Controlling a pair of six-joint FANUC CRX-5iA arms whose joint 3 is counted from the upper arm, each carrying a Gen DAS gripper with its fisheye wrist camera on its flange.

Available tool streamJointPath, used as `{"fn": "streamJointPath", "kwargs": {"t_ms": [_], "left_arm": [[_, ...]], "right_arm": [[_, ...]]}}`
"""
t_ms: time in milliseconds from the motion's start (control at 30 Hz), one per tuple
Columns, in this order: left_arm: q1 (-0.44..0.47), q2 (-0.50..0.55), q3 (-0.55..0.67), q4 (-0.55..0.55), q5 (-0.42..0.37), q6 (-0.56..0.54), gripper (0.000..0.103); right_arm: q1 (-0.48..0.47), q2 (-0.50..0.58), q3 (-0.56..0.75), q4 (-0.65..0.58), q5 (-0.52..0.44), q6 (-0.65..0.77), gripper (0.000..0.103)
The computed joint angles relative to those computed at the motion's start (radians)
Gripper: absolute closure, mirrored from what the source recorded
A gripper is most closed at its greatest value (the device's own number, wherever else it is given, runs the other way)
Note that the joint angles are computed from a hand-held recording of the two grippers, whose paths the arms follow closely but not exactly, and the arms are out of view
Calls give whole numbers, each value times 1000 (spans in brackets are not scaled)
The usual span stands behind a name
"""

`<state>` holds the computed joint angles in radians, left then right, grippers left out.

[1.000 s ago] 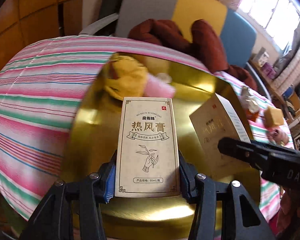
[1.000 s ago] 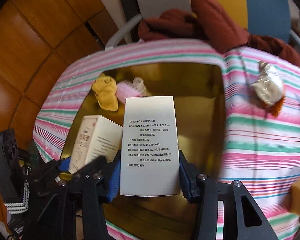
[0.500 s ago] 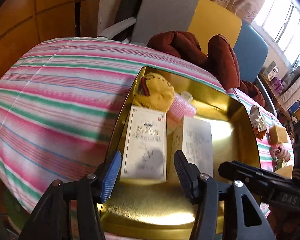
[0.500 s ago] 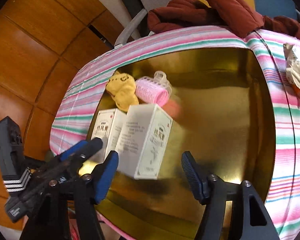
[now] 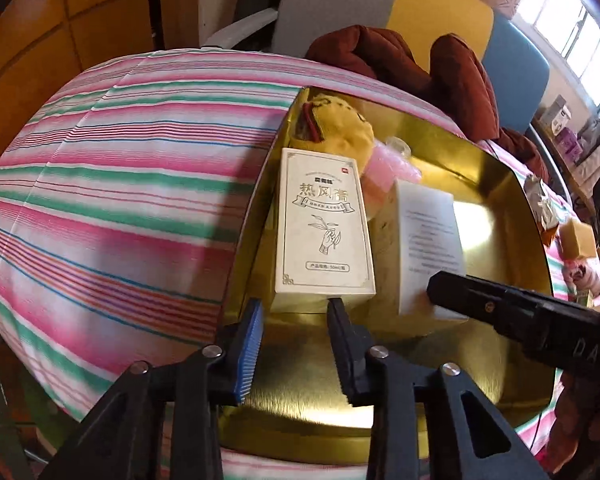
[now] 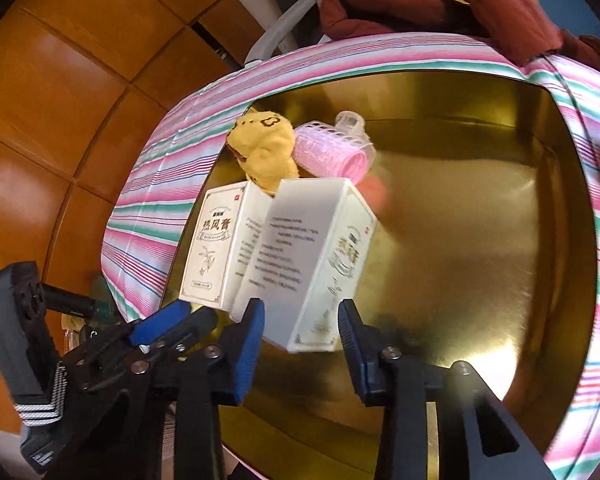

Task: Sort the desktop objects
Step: 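Lower the boxes into the tray and open both tools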

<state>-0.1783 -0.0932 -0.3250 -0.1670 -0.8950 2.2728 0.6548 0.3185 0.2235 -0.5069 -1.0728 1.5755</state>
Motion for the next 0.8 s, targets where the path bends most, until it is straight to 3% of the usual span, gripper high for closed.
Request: {"fn": "streamJointPath", "kwargs": {"t_ms": [167,433,633,800], "left_arm": [[4,12,21,-13,-5,42,72],[-1,-75,-47,-8,47,149,70],[-35,-97,-50,-53,61,245,69],[-51,-113,-66,-40,109,278,69]], "right_arm": [[20,31,34,9,12,7,65],[25,73,78,-10,41,-14,65],[26,45,51,16,50,-25,62],[13,-50,-31,27,99,10,47]]}}
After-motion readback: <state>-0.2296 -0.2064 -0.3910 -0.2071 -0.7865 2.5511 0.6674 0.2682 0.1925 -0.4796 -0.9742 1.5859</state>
